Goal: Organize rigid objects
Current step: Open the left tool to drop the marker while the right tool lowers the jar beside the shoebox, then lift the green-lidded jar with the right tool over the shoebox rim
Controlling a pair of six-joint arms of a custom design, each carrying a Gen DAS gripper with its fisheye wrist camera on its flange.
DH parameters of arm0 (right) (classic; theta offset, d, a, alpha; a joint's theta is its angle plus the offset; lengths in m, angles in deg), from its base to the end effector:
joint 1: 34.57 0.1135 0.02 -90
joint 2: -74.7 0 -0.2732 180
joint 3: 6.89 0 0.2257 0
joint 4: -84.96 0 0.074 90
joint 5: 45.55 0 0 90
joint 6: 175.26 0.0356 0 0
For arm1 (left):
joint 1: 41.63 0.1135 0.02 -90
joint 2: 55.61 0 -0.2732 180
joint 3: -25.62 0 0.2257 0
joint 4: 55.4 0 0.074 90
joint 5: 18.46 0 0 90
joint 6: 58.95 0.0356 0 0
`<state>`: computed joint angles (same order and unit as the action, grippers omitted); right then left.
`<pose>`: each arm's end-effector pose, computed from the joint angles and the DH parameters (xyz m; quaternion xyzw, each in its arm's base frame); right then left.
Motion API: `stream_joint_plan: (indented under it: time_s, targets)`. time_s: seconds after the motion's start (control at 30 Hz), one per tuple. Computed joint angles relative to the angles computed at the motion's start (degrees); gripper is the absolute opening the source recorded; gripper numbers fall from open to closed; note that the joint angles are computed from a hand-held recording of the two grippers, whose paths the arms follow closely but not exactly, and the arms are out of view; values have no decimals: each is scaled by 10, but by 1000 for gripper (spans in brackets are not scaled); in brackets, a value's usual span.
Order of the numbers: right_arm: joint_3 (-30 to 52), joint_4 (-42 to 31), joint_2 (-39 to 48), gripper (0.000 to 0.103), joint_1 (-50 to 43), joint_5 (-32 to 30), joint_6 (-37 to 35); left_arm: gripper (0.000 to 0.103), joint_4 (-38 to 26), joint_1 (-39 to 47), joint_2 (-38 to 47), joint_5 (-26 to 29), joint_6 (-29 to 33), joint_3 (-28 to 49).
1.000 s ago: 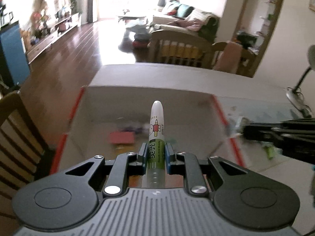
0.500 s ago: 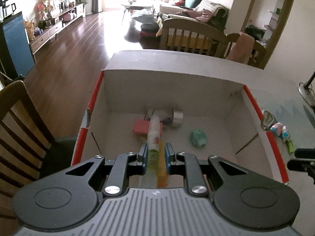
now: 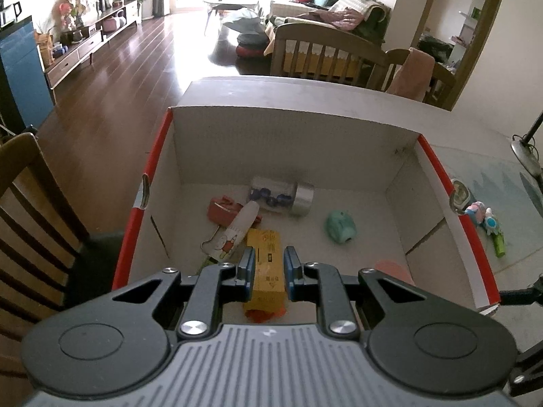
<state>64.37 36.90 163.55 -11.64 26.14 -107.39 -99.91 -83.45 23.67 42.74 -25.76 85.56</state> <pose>0.2481 0.1171 0.2202 -0.4008 0.8785 0.1570 0.2071 0.1817 -0.1396 0.2128 -0.1788 0.9281 -0.0082 0.3265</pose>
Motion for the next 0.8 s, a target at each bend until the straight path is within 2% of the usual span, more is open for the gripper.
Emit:
stream_joint_plan:
  time_s: [0.13, 0.2, 0.27, 0.3, 0.4, 0.47, 0.53, 0.6, 0.73, 0.77, 0.8]
  targets:
    - [-18, 11, 1, 92, 18, 15, -19, 17, -10, -8, -6, -3, -11, -3]
    - [-28, 25, 3, 89, 31, 32, -27, 17, -14, -9, -7, -1, -15, -2]
    - [-36, 34, 6, 72, 40, 49, -28, 17, -20, -10, -7, -1, -18, 2]
    - [-37, 35, 7, 69, 43, 57, -30, 17, -20, -11, -6, -1, -20, 2]
    - [-41, 38, 8, 50, 36, 56, -33, 17, -20, -15, -6, -1, -25, 0]
    - [-39, 35, 9, 26, 28, 48, -32, 17, -20, -18, -7, -2, -27, -1]
    - [-40, 39, 7, 17, 26, 49, -33, 17, -22, -19, -4, -2, -28, 1]
    - [-42, 39, 3, 23, 25, 48, -48, 17, -23, -21, -5, -2, -30, 1]
    - [-42, 47, -6, 65, 23, 48, -70, 17, -26, -21, -1, -3, -29, 7]
    - [-42, 54, -10, 71, 19, 41, -78, 17, -26, -22, -1, -3, -30, 8]
    - [-37, 55, -11, 71, 14, 34, -90, 17, -27, -23, -1, -3, -31, 9]
